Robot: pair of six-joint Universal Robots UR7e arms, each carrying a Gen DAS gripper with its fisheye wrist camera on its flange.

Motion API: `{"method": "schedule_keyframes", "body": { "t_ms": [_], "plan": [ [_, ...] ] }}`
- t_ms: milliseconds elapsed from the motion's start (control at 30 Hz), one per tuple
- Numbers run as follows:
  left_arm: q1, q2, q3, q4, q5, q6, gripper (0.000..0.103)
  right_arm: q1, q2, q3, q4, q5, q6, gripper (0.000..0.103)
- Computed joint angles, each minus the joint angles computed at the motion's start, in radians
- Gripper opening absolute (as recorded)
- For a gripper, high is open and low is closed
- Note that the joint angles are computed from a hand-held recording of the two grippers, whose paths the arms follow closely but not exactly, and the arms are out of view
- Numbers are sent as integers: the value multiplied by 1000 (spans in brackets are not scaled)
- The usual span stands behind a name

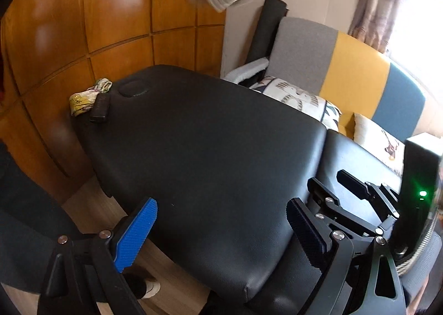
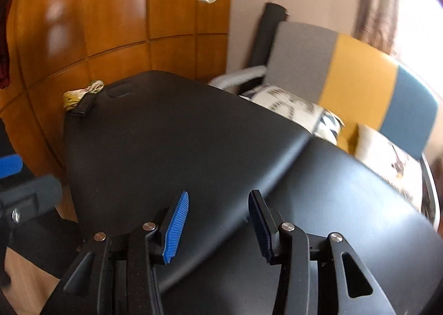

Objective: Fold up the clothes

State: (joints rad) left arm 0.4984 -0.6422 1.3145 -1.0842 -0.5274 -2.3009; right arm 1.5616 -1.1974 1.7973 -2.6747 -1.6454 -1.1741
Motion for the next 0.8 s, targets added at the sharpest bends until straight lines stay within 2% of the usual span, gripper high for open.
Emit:
{"method": "schedule_keyframes", "body": {
  "t_ms": [67,133,200,300,333,367,433,500,667,733,800],
  "plan": [
    [-6,26,-20,3,9,31,96,-36,-27,-7,22,-1,-2,46],
    [-12,44,-21,-32,27,97,97,-86,-57,-38,68,-5,45,46],
    [-16,56,-6,-123,46,200,98,-134,-80,-77,116,-8,92,46],
    [-21,76,12,-268,72,359,101,-199,-117,-119,88,-7,160,47],
    [-22,86,15,-320,79,421,101,-218,-128,-132,81,-1,183,50],
    [-23,102,4,-371,86,495,101,-245,-148,-143,79,15,209,58],
    [-27,135,-16,-476,102,632,101,-287,-177,-167,76,38,257,69],
    [-30,162,-25,-617,104,791,102,-324,-207,-173,27,46,308,70],
    [-28,258,-114,-856,77,1128,102,-366,-224,-198,-24,-1,398,71],
    [-27,301,-161,-937,63,1256,102,-366,-221,-197,-41,-25,402,71],
    [-24,324,-197,-969,61,1328,102,-363,-216,-192,-57,-46,393,71]
  ]
}}
